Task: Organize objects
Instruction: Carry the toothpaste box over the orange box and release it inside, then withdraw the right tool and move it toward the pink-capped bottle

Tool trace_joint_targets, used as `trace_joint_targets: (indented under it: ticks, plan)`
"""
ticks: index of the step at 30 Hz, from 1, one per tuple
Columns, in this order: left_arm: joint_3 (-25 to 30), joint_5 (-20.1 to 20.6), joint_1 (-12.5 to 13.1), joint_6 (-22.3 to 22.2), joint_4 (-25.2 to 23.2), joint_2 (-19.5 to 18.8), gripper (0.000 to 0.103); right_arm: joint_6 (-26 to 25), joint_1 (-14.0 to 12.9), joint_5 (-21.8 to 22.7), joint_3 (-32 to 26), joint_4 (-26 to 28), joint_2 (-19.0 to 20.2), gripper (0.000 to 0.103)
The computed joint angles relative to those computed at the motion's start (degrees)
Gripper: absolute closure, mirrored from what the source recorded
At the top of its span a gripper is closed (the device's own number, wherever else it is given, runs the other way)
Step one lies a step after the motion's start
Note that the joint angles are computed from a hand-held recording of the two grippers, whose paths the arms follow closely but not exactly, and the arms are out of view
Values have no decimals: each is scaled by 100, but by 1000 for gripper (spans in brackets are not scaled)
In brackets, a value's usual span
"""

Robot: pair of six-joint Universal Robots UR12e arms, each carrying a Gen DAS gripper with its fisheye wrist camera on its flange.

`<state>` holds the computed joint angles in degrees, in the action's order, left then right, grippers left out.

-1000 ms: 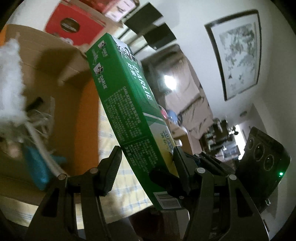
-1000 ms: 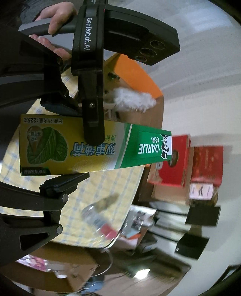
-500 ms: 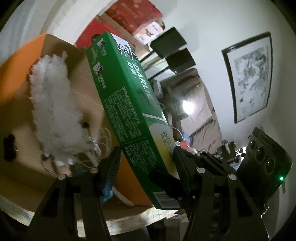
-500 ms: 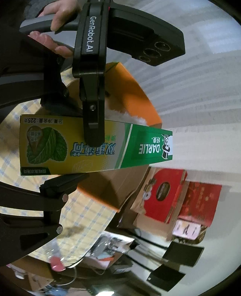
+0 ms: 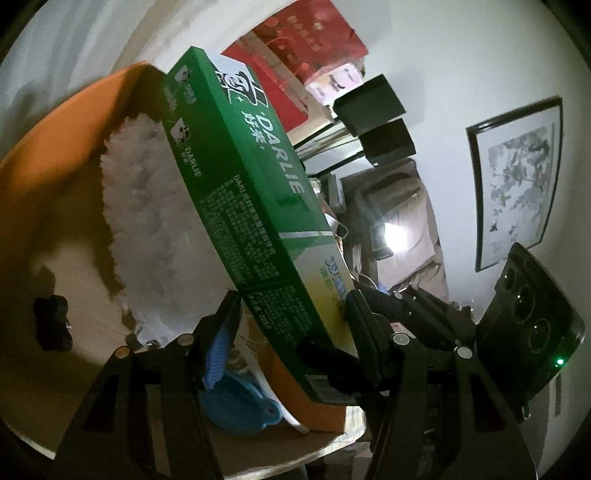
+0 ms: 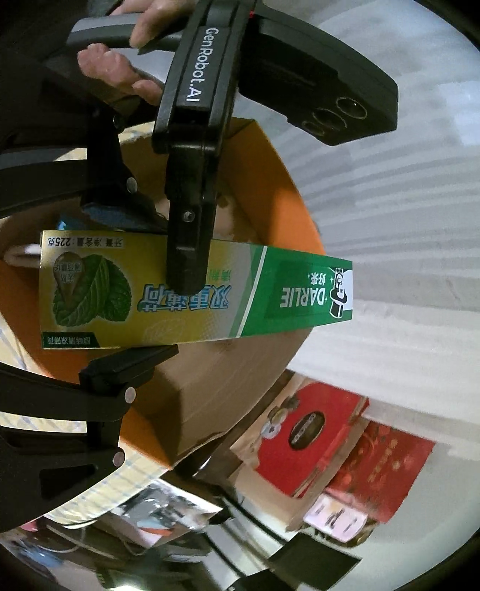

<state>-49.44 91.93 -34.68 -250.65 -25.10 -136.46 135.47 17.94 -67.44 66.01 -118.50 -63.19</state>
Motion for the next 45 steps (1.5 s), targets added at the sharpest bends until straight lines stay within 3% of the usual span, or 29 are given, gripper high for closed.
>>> trace_joint_targets:
  ticks: [5,12,17,21,26,30,34,40,45]
  plan:
    - [-288,158,23,26,-120,164,35,-413,81,-274,-230,243,169,46]
    - [-687,250,43,55,-66,406,31,-802,112,-701,-531,488,383,45]
    - [-767,216,51,87,33,449,29,-1002,187,-1365,-579,82,525,42]
    - [-679,147,43,166,-64,414,29,-1168,307,-2142,-284,-1155,573,40]
    - [-631,144,19,237,-127,401,28,-873,311,-2382,-367,-1421,715,40]
    - [-511,234,-11,425,-396,395,24,-271,234,-2161,-325,-1463,678,41]
    - [-302,445,-67,682,-797,364,13,364,117,-1550,-246,-1182,526,41]
    - [-46,750,-154,933,-1265,341,2,954,-3,-1128,131,-1149,184,34]
    - [179,967,-231,1125,-1643,300,1,1384,-140,-963,508,-1203,-123,22]
